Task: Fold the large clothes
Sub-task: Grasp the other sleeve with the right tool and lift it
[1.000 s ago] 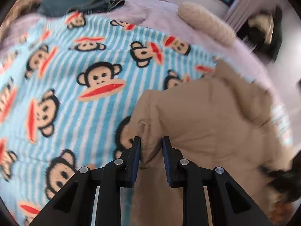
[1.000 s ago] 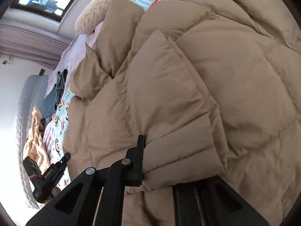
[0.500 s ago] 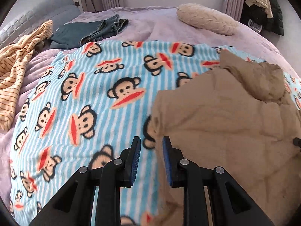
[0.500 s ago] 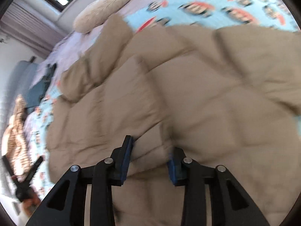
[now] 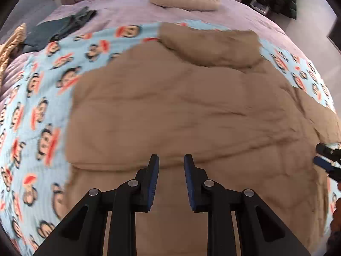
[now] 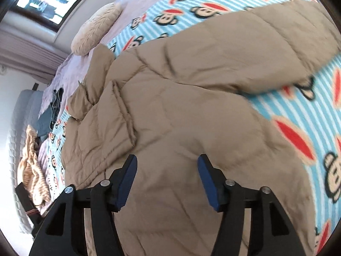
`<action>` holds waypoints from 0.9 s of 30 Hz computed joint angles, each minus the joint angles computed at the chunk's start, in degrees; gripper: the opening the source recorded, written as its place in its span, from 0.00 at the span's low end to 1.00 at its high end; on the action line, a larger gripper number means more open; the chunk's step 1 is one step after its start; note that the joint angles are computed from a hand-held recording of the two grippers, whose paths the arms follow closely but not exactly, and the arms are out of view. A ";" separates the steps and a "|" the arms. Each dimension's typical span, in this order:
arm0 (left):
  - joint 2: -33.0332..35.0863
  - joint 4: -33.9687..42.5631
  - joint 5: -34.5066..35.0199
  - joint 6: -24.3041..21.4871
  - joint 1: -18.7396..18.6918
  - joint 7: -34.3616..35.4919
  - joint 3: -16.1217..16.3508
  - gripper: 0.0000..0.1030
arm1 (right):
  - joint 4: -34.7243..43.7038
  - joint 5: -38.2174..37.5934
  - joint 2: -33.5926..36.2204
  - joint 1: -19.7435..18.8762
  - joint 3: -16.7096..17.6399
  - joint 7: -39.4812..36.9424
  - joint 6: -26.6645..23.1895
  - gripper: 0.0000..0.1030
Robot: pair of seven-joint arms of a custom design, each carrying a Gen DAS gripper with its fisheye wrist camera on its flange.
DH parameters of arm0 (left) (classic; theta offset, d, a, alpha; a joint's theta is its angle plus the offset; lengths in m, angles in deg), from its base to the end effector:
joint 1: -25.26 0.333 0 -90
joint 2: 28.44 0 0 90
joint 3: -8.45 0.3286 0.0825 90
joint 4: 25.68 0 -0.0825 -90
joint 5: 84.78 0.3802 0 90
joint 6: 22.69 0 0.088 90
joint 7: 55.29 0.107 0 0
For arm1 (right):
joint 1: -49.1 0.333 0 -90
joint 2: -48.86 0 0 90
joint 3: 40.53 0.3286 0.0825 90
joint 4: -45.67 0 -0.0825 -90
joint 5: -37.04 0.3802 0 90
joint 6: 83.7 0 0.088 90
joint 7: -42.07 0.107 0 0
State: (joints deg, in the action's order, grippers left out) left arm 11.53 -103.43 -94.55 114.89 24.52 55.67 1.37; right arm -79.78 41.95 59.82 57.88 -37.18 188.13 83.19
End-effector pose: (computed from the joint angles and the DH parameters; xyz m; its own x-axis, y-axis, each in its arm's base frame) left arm 0.7640 -0.0817 0.3603 -0.3629 -0.9267 0.0975 -0.8731 0.3016 -0.3830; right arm 0.5833 0.1189 0.3738 -0.6300 -0.6277 -0.4573 -0.6018 0.7668 -0.2233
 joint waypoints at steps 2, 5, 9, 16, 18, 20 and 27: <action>-1.20 -1.65 0.16 -0.15 -1.14 -0.75 -0.35 0.25 | -3.42 2.84 -2.32 -1.12 0.76 -1.19 1.29 0.70; -2.60 -3.75 0.71 0.16 -2.74 -1.52 -0.61 0.81 | -9.29 7.35 -6.38 -1.99 0.99 -2.97 4.14 0.70; -5.24 -8.16 1.29 4.47 -4.68 -2.42 -0.99 0.94 | -14.75 10.32 -10.50 -1.81 -0.91 -4.27 6.32 0.71; -4.90 -7.35 4.52 2.10 -8.69 -5.98 -0.49 0.94 | -21.65 15.55 -16.02 -0.59 -7.01 -8.16 8.78 0.84; -5.16 -7.63 5.08 2.53 -9.48 -6.23 -0.76 0.94 | -22.95 17.68 -17.14 -0.13 -9.15 -10.28 9.59 0.84; -5.29 -7.61 5.54 2.38 -10.39 -6.72 -1.01 0.94 | -23.81 19.27 -17.95 0.14 -11.36 -12.40 10.05 0.84; -5.19 -7.22 7.23 1.82 -13.30 -9.53 -1.16 1.00 | -22.29 47.51 -17.56 13.43 -26.45 -39.17 13.14 1.00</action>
State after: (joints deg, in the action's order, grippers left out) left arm 6.34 -110.65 -87.32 116.71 11.22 46.15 0.21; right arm -102.07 89.46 42.25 71.31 -63.63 148.96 96.33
